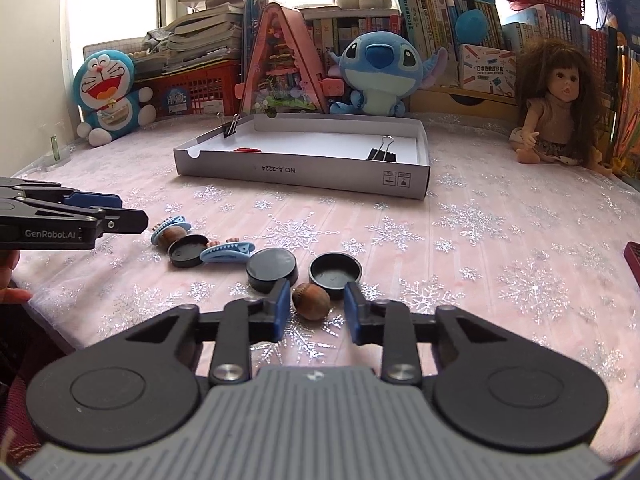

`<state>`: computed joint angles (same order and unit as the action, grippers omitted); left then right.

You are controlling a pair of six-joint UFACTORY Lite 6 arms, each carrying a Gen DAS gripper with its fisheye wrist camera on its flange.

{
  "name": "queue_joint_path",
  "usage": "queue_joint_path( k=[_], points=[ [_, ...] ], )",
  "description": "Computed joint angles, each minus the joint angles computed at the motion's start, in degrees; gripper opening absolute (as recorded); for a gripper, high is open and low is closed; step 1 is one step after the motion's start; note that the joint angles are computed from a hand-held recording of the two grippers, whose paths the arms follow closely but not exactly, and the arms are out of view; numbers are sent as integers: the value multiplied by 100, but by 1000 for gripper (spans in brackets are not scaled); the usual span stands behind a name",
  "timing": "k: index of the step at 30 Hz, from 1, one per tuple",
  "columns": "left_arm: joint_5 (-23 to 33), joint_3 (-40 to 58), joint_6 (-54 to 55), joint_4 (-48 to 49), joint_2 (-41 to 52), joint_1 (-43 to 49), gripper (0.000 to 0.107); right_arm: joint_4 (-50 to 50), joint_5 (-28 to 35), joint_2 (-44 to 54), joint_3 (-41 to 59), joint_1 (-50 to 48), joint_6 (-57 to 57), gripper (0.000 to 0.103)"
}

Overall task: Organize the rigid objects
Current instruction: 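Grasp the clear plastic dome with the left tool while the right tool grasps a brown nut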

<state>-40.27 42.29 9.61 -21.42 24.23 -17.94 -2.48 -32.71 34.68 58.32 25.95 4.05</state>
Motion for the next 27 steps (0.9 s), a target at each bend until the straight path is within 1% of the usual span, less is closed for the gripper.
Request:
queue_joint_path(
  k=[5, 10, 14, 21, 27],
  points=[
    [117, 168, -89, 104, 166, -15, 39, -31, 2, 5, -9, 34, 38, 30],
    [154, 265, -148, 164, 267, -8, 27, -7, -9, 14, -8, 43, 40, 29],
    [177, 329, -152, 138, 339, -4, 26, -2, -11, 16, -7, 46, 52, 29],
    [16, 406, 50, -64, 428, -79, 27, 11, -14, 73, 66, 49, 12, 29],
    [152, 642, 138, -143, 636, -74, 28, 99, -16, 147, 142, 88, -74, 29]
  ],
)
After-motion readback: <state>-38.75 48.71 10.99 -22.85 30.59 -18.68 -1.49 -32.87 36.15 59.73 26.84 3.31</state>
